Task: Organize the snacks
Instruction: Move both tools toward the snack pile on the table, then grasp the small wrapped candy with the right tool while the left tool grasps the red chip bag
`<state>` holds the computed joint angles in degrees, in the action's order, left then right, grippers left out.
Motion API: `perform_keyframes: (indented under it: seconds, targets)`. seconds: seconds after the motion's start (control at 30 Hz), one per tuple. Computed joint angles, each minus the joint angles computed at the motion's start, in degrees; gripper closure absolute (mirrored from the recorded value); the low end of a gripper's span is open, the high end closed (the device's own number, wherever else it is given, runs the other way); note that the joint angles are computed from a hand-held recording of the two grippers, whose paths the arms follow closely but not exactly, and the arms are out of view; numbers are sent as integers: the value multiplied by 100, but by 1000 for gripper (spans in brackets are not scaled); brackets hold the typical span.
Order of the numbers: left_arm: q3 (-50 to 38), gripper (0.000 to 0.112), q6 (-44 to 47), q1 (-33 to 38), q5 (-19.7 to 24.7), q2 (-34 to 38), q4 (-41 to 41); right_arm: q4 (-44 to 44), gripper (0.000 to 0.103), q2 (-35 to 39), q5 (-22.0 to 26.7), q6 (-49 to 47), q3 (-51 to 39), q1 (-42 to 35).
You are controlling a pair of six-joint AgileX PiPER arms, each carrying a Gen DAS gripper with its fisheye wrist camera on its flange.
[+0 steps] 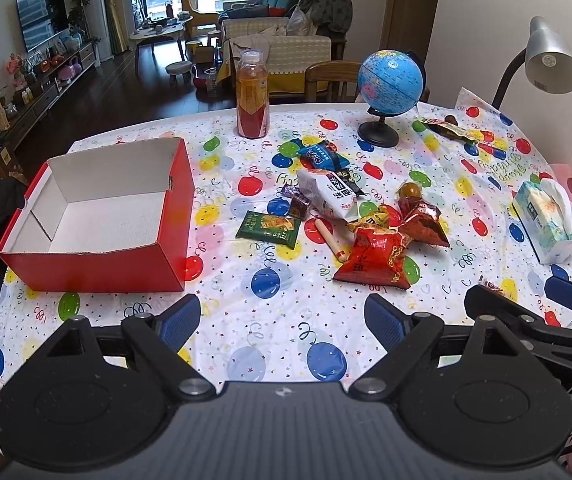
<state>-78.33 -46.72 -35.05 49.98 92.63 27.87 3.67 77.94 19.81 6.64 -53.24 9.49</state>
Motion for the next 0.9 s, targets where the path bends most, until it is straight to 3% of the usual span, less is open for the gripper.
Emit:
perform_keyframes:
  seconds: [0.2, 0.47, 0.9]
  targets:
    - [-299, 23, -51, -174, 188, 156, 9, 62, 5, -92, -50, -81, 97, -111]
    - [-354, 23, 172, -64, -21, 327, -177, -13, 5, -74, -163, 28, 216, -205]
    - [-1297, 23, 1120, 263, -336, 1455, -913, -566, 5, 564, -422, 504, 104, -881]
